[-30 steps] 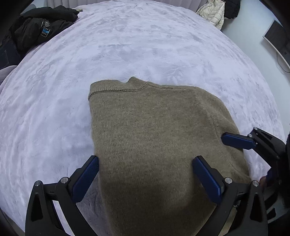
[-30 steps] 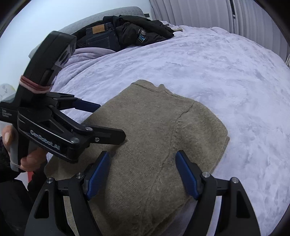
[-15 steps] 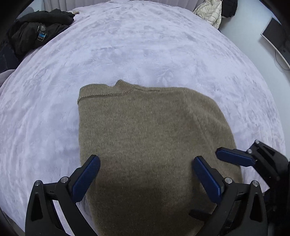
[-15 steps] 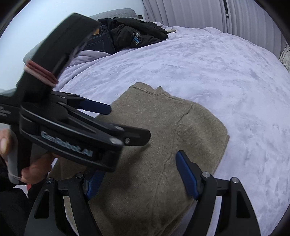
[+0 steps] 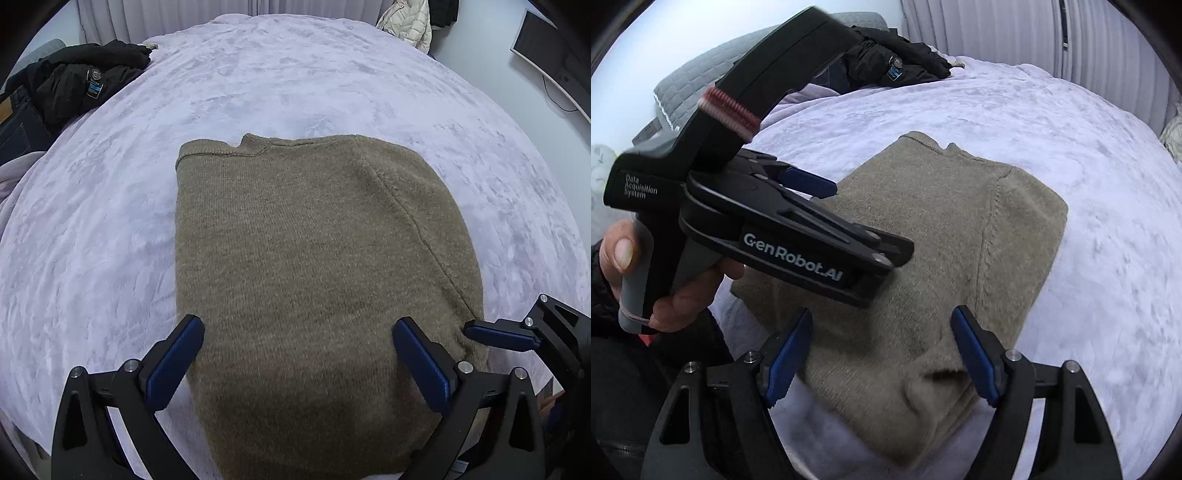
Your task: Fold small clothes
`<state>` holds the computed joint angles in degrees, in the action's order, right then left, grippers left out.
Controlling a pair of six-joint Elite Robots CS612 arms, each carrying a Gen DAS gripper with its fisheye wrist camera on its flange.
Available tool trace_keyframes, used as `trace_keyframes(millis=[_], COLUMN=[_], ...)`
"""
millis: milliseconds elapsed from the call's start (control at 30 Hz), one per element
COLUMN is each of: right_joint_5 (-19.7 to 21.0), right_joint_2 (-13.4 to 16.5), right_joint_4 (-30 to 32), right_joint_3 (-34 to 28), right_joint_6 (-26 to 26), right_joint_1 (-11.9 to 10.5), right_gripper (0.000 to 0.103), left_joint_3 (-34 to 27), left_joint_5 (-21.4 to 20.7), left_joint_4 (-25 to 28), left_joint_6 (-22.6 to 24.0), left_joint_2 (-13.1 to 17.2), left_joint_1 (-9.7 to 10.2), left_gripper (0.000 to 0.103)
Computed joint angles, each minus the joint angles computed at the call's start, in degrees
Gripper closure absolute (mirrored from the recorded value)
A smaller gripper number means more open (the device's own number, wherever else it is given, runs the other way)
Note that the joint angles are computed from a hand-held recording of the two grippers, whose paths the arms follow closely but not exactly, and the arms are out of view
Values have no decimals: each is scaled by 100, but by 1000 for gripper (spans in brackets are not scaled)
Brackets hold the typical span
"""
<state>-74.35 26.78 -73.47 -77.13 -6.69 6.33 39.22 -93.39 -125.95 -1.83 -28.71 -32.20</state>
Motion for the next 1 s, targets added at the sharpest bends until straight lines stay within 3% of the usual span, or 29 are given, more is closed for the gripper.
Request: trace_keyframes(millis=[267, 467, 567, 633, 700, 767, 900, 1000], right_joint_5=[-161, -77, 319, 299, 118, -36, -68, -534], right_joint_2=[22, -54, -12, -42, -97, -125, -94, -115], right_joint_4=[447, 695, 86, -44, 111, 299, 100, -106], right_joint_3=[-189, -223, -277, -171, 26, 171, 8, -175], right_joint_6=[166, 359, 328, 220, 184, 290, 598, 968], right_joint_1=[36, 27, -19, -9, 11, 18, 16, 54], right_gripper=[21, 20, 20, 20, 20, 21, 20, 20], left_joint_3=[377, 732, 381, 198, 270, 411, 1024, 1055], left_joint_5=[64, 46, 425, 133, -119, -118, 133, -221], left_joint_4=[55, -450, 64, 354, 265, 101, -980, -1169], left_joint_6=[-383, -409, -459, -558, -732, -727, -846, -1078], left_joint_2=[-224, -435, -233, -97, -118, -200, -512, -557], left_joint_1=[80, 85, 60, 124, 174, 170, 126, 184], left_gripper=[0, 0, 0, 0, 0, 0, 0, 0])
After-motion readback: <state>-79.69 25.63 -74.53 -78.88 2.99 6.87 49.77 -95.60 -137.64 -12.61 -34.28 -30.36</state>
